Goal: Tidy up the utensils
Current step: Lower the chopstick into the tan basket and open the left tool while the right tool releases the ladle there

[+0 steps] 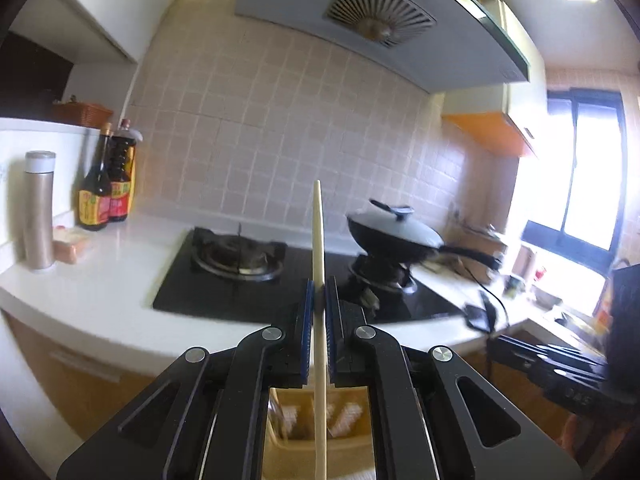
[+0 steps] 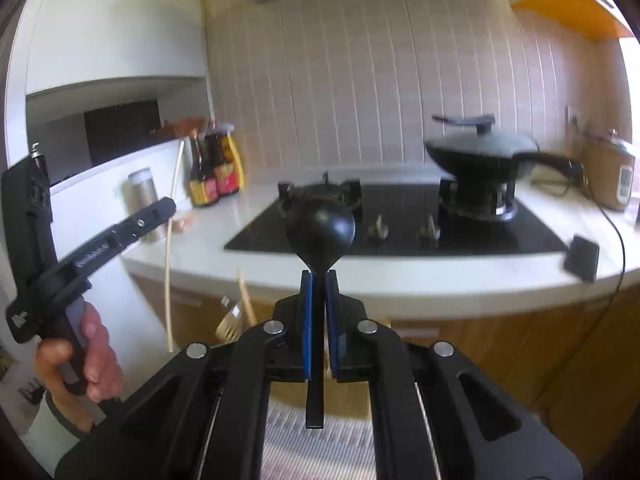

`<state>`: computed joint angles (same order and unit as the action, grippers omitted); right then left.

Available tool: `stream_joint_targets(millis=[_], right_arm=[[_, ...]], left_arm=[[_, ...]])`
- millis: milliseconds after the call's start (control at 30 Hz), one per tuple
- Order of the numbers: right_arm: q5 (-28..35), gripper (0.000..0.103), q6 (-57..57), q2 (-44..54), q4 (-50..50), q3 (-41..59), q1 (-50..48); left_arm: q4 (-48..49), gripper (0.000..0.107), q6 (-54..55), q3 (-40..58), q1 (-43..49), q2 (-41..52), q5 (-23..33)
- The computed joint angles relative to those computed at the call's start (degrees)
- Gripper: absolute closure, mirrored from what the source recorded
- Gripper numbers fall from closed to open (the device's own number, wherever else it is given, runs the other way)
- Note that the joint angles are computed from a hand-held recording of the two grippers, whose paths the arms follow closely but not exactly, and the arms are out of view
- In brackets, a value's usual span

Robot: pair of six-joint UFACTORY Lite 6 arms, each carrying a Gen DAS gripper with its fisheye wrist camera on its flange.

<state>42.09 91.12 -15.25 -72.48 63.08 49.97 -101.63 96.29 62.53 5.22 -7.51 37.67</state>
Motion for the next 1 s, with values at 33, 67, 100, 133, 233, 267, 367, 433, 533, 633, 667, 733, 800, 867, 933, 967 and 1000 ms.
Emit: stream_joint_targets(millis=[33, 67, 100, 133, 233, 267, 367, 433, 533, 633, 667, 733, 800, 867, 933, 967, 1000], right_arm=[[-1.5, 0.098, 1.5, 0.6, -2.1, -0.3, -1.5], [-3.6, 0.098, 3.6, 1.5, -4.7, -0.5, -3.5], [-5.3, 0.098, 5.0, 2.3, -6.5, -0.4, -5.0], [-6.3, 0.098, 7.6, 3.0, -9.3, -0.9, -6.3], [-8.5, 0.098, 16.1, 6.0, -18.3, -2.0, -9.6], [-8.4, 0.098, 19.0, 7.0, -21.4, -2.5, -10.4], [-8.9, 0.098, 25.8, 9.7, -28.2, -3.5, -12.7], [-9.7, 0.098, 28.9, 10.8, -31.2, -4.1, -14.0], [-10.1, 0.098, 34.5, 12.2, -36.5, -5.4, -15.5], [-9.7, 0.098, 38.9, 12.8, -40.1, -6.6, -16.0], [-9.5, 0.098, 39.6, 13.2, -40.7, -6.6, -15.9], [-8.7, 0.098, 41.3, 14.2, -42.6, -7.0, -15.8], [-8.5, 0.098, 42.7, 14.9, -43.8, -7.3, -15.9], [-7.6, 0.098, 44.2, 15.1, -44.8, -8.0, -15.6], [-7.1, 0.098, 45.1, 15.0, -45.5, -8.8, -15.2], [-6.8, 0.098, 45.3, 14.9, -45.8, -9.1, -15.1], [-6.4, 0.098, 45.3, 14.8, -45.9, -9.5, -14.8]], left_arm=[[-2.8, 0.103, 2.3, 0.6, -0.7, 1.8, -0.3], [-5.8, 0.103, 4.9, 1.0, -1.5, 3.4, -0.9], [-8.9, 0.103, 7.7, 1.3, -2.2, 4.8, -1.5], [-13.2, 0.103, 11.7, 1.2, -3.3, 6.2, -2.0], [-20.8, 0.103, 18.8, 0.9, -4.6, 9.5, -1.5], [-21.9, 0.103, 19.9, 0.8, -4.5, 10.5, -0.7], [-25.5, 0.103, 23.9, 0.8, -4.7, 13.2, 1.4], [-25.7, 0.103, 24.3, 1.2, -4.8, 14.8, 2.6], [-28.9, 0.103, 28.5, 1.1, -6.0, 16.2, 1.9], [-34.5, 0.103, 34.9, -0.7, -7.2, 15.7, 1.8], [-35.4, 0.103, 36.0, -1.0, -7.4, 15.7, 1.8], [-37.4, 0.103, 38.4, -1.4, -8.0, 15.7, 1.7], [-38.0, 0.103, 39.3, -1.6, -8.3, 16.1, 1.7], [-38.9, 0.103, 40.5, -2.3, -8.4, 16.1, 2.1], [-38.4, 0.103, 40.5, -3.1, -8.1, 16.0, 2.9], [-38.4, 0.103, 40.7, -3.7, -7.9, 15.8, 3.6], [-38.3, 0.103, 40.9, -4.7, -7.6, 15.6, 4.6]])
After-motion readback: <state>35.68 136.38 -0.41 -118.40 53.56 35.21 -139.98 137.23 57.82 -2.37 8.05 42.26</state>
